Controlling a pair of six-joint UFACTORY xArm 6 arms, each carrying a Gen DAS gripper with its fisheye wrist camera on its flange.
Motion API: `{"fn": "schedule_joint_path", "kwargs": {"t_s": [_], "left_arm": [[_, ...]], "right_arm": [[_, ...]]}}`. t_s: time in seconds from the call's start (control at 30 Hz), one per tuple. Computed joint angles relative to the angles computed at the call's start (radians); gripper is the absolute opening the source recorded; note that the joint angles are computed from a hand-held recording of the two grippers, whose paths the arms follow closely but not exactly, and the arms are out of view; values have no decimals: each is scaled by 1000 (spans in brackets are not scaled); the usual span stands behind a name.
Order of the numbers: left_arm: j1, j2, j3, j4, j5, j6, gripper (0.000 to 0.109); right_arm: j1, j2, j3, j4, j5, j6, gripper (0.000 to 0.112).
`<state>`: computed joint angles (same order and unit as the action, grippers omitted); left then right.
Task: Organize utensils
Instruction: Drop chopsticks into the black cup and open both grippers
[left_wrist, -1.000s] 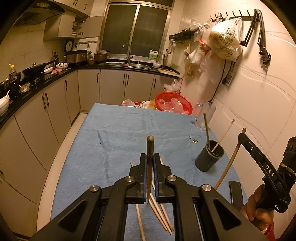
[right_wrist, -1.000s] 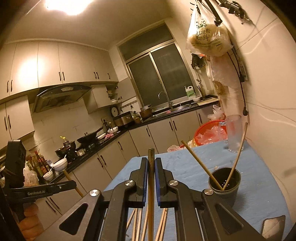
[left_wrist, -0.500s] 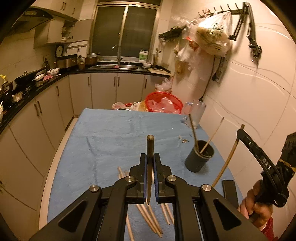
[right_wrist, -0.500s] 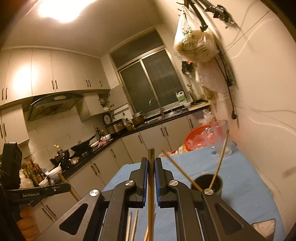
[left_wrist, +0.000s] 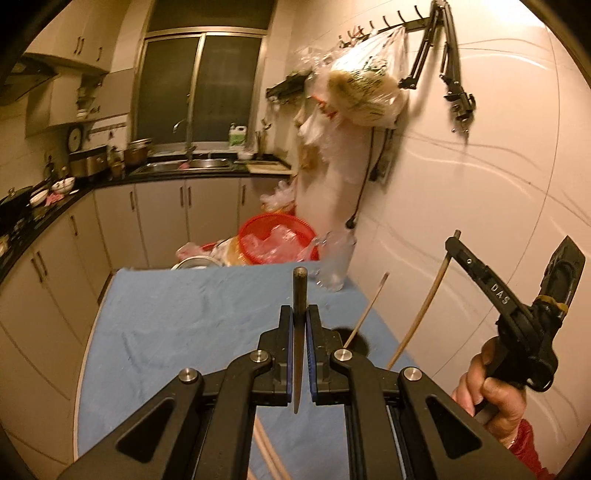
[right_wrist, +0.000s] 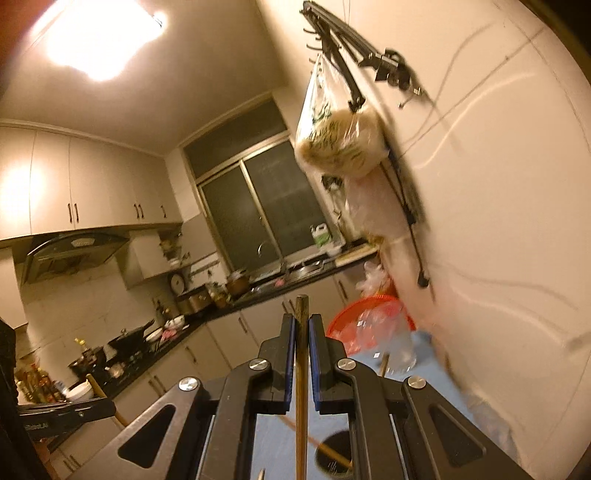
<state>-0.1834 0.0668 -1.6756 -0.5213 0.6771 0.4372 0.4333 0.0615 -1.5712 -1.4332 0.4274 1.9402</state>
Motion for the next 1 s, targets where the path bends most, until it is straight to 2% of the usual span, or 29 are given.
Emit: {"fn": "schedule_joint_path", "kwargs": {"t_s": [0.2, 0.37, 0.57, 0.7, 1.0], "left_arm": [[-34, 149, -233, 2, 62, -53, 7], [-65, 244, -368, 1, 67, -87, 7], [-81, 402, -550, 47, 157, -172, 7], [-85, 471, -606, 80, 201, -211, 7], [-97, 514, -609, 107, 210, -215, 7]], "right_arm": [[-42, 44, -69, 27, -6, -38, 8], [-68, 105, -142, 47, -2, -77, 8], [-107, 191, -207, 108, -33, -134, 8], [-119, 233, -208, 178, -54, -195, 8], [-131, 292, -182, 391, -132, -366, 9]]}}
